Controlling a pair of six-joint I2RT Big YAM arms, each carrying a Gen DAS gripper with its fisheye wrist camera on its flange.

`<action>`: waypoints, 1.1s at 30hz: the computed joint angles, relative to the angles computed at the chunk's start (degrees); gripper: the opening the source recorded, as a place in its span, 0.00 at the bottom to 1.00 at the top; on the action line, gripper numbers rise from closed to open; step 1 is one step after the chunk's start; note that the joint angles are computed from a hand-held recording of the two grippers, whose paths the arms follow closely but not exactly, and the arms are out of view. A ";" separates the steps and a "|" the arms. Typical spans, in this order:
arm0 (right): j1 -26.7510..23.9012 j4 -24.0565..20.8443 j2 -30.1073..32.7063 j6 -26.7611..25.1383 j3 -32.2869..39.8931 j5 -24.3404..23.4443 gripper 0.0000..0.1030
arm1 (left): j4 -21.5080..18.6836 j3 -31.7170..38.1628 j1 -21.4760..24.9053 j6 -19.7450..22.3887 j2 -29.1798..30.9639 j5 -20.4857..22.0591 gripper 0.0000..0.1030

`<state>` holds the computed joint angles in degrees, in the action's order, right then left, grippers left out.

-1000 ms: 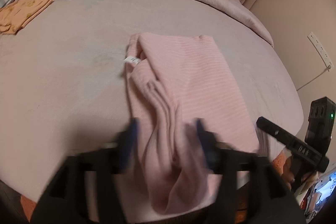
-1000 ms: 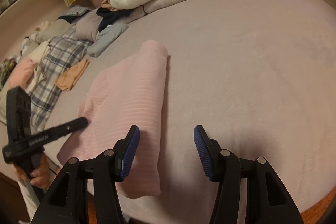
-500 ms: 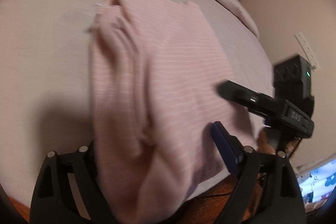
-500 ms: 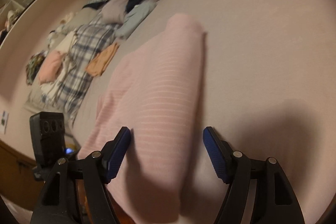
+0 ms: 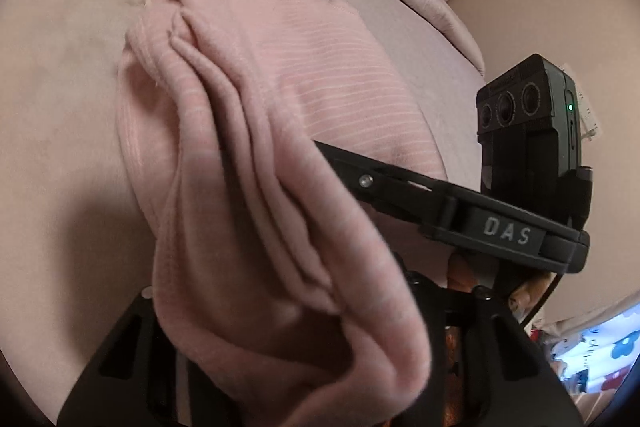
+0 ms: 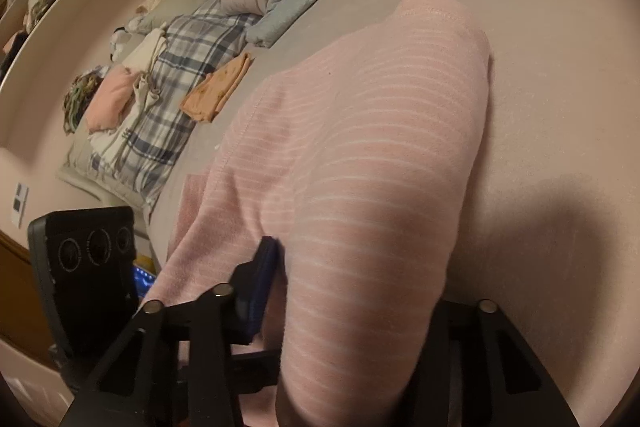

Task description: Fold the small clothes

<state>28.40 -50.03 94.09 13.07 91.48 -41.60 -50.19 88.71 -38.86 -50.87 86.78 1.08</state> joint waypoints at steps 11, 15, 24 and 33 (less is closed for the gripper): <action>-1.62 3.19 -1.51 1.33 3.72 2.33 0.35 | -1.56 10.16 0.07 6.74 4.00 -3.72 0.38; -2.33 3.68 -0.38 1.16 5.81 3.44 0.35 | -1.31 11.43 0.90 8.71 4.89 -3.54 0.38; -3.55 2.05 4.69 2.07 9.45 2.15 0.35 | -2.25 13.39 3.38 10.25 8.78 -1.40 0.38; -3.37 -1.83 7.34 2.47 11.77 3.49 0.36 | -4.46 13.88 4.39 8.76 10.74 0.57 0.44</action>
